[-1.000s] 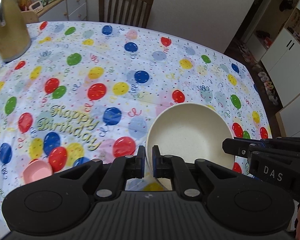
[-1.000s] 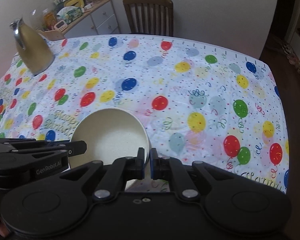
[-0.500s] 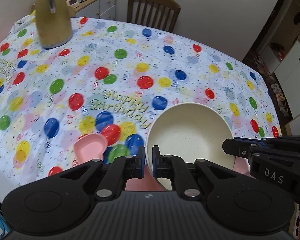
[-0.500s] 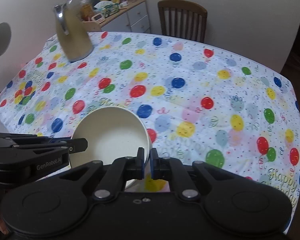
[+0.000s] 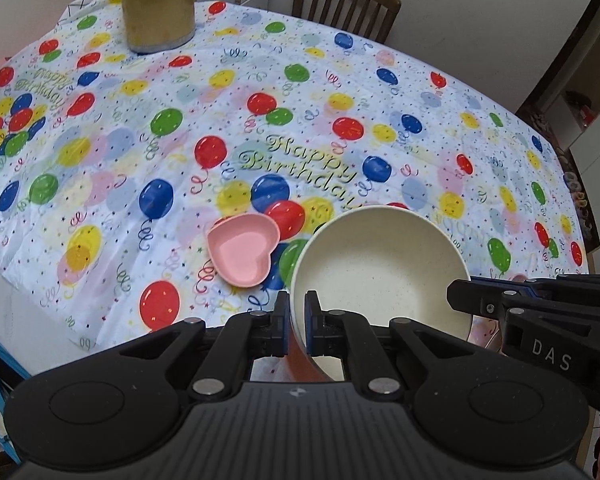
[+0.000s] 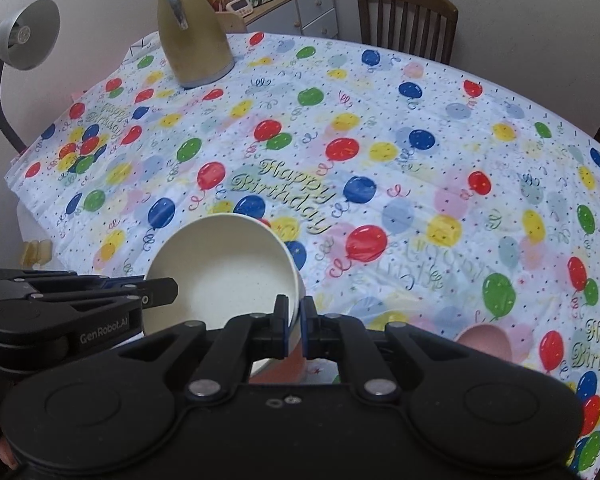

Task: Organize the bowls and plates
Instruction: 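Carry the cream bowl with both grippers over the pink bowl, then lower the cream bowl into the pink bowl and open both grippers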

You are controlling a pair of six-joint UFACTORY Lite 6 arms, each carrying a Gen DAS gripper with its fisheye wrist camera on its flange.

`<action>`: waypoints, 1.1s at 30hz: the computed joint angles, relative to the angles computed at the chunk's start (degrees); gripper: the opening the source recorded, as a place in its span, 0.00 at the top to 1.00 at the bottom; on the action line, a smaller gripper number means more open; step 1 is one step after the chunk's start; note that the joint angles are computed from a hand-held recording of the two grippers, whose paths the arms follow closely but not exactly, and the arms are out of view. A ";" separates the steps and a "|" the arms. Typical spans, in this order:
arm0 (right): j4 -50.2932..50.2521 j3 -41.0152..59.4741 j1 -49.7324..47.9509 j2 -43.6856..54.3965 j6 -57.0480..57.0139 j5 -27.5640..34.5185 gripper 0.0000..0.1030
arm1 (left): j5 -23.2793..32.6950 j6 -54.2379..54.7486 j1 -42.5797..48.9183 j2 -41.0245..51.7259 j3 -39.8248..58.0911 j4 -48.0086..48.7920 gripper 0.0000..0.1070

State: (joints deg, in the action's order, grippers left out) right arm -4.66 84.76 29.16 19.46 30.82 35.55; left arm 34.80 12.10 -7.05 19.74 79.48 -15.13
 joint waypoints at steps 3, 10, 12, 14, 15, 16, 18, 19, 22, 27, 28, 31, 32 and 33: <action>-0.31 -0.56 0.87 0.59 1.15 -0.27 0.96 | -0.41 0.90 0.28 0.06 -1.39 -0.58 0.94; -0.60 -2.54 1.40 1.32 2.37 -1.06 0.96 | -1.20 2.39 0.12 1.03 -2.83 -1.30 0.94; -0.37 -3.10 1.27 1.51 2.38 -1.32 0.96 | -1.33 2.78 0.03 1.45 -2.96 -1.45 0.94; -0.52 -3.33 1.29 1.80 2.65 -1.40 0.96 | -1.56 2.79 -0.06 1.86 -3.07 -1.36 0.94; -0.63 -3.49 1.31 1.90 2.76 -1.51 0.96 | -1.54 2.92 -0.07 2.07 -3.03 -1.45 0.94; -0.63 -3.64 1.33 1.96 2.74 -1.67 0.96 | -1.59 3.08 -0.05 2.16 -3.11 -1.56 0.94; -0.55 -3.58 1.31 2.32 2.75 -1.61 0.96 | -1.72 3.45 0.05 2.32 -3.30 -1.72 0.94; -0.33 -3.57 1.27 2.46 2.59 -1.64 0.96 | -1.63 3.65 0.18 2.47 -3.28 -1.93 0.94; -0.12 -3.26 1.27 3.05 2.49 -1.47 0.96 | -1.47 4.17 0.24 2.80 -3.17 -2.30 0.94; 0.96 -2.77 0.92 3.71 1.65 -1.43 0.91 | -1.72 5.07 0.44 2.74 -3.29 -2.92 0.94; 0.97 -2.70 0.89 3.74 1.63 -1.38 0.89 | -1.63 5.26 0.55 2.70 -3.25 -3.05 0.94; 0.92 -2.52 0.97 3.65 1.57 -1.24 0.84 | -1.54 6.05 1.00 2.48 -3.14 -3.50 0.94; 0.65 -2.44 1.05 3.60 1.79 -1.11 0.83 | -1.37 6.46 1.23 2.36 -3.09 -3.90 0.94; 0.28 -2.29 1.13 3.57 2.08 -0.89 0.83 | -1.27 7.09 1.53 2.03 -3.19 -4.51 0.94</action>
State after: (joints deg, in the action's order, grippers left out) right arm -4.38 82.47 30.29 23.03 32.89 34.66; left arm 33.53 19.19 -5.52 21.77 76.29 -19.65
